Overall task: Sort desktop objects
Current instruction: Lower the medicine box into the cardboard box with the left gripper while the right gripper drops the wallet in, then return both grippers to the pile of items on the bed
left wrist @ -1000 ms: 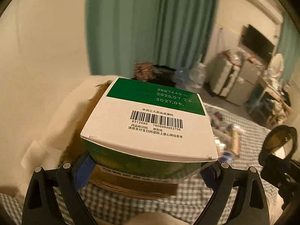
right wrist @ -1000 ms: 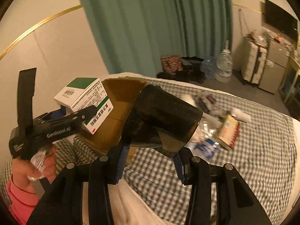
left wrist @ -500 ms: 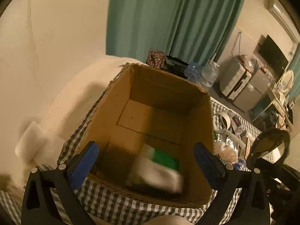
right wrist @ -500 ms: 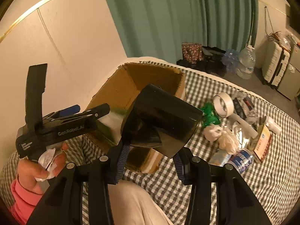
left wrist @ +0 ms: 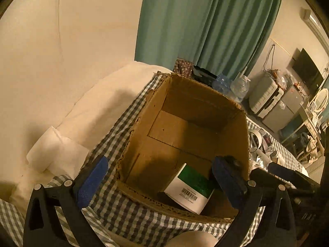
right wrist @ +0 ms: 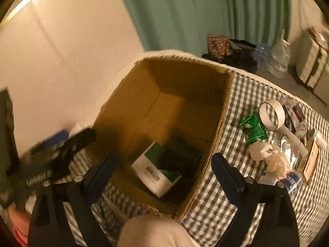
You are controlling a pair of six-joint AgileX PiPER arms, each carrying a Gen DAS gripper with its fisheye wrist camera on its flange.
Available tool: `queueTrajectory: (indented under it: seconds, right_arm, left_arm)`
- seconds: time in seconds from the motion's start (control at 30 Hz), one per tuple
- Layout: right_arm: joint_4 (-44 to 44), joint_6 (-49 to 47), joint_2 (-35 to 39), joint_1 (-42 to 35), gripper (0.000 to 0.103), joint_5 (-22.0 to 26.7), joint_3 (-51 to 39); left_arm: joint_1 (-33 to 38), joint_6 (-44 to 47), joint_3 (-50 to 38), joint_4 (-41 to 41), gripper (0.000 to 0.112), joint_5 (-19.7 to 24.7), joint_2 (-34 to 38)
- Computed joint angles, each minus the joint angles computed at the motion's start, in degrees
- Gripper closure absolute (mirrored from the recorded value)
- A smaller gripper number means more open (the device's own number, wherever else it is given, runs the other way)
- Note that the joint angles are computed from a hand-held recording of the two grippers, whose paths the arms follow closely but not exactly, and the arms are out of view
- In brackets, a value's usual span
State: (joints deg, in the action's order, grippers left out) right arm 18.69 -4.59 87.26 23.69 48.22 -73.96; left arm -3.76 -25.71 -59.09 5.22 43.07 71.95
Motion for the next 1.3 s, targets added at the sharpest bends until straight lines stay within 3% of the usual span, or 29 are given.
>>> queueTrajectory:
  seconds: [0.23, 0.43, 0.6, 0.73, 0.83, 0.97, 1.13, 1.3]
  right_arm:
    - [2.6, -2.8, -8.5, -8.3, 0.009, -2.2, 6.3]
    - [3.6, -9.2, -18.0, -21.0, 0.009, -4.4, 10.6]
    - [11.1, -23.9, -21.9, -39.9, 0.009, 1.8, 10.2]
    - [19.2, -34.4, -20.4, -55.3, 0.009, 8.2, 10.3]
    - [24.8, -42.7, -18.4, -65.6, 0.009, 12.2, 12.4]
    - [27.1, -49.4, -15.8, -73.0, 0.009, 14.6, 14.3]
    - [29.6, -53.9, -10.8, -77.5, 0.009, 15.9, 15.2]
    - [28.3, -55.4, -6.2, -75.2, 0.009, 11.6, 17.4]
  left_arm:
    - [-6.0, -5.5, 0.1, 4.2, 0.009, 1.3, -0.9]
    - [-21.8, -19.0, -2.2, 15.0, 0.009, 3.9, 0.4]
    - [-37.3, -29.9, -8.8, 22.0, 0.009, 5.5, 7.2]
    - [-46.1, -36.1, -13.8, 26.3, 0.009, 4.6, 15.0]
    - [-49.4, -36.7, -18.0, 27.0, 0.009, 5.7, 21.8]
    - [-51.8, -35.5, -26.5, 27.6, 0.009, 9.6, 32.7]
    - [-50.3, -32.7, -31.7, 25.4, 0.009, 9.0, 42.0]
    - [-49.5, -32.6, -35.0, 27.4, 0.009, 10.9, 48.3]
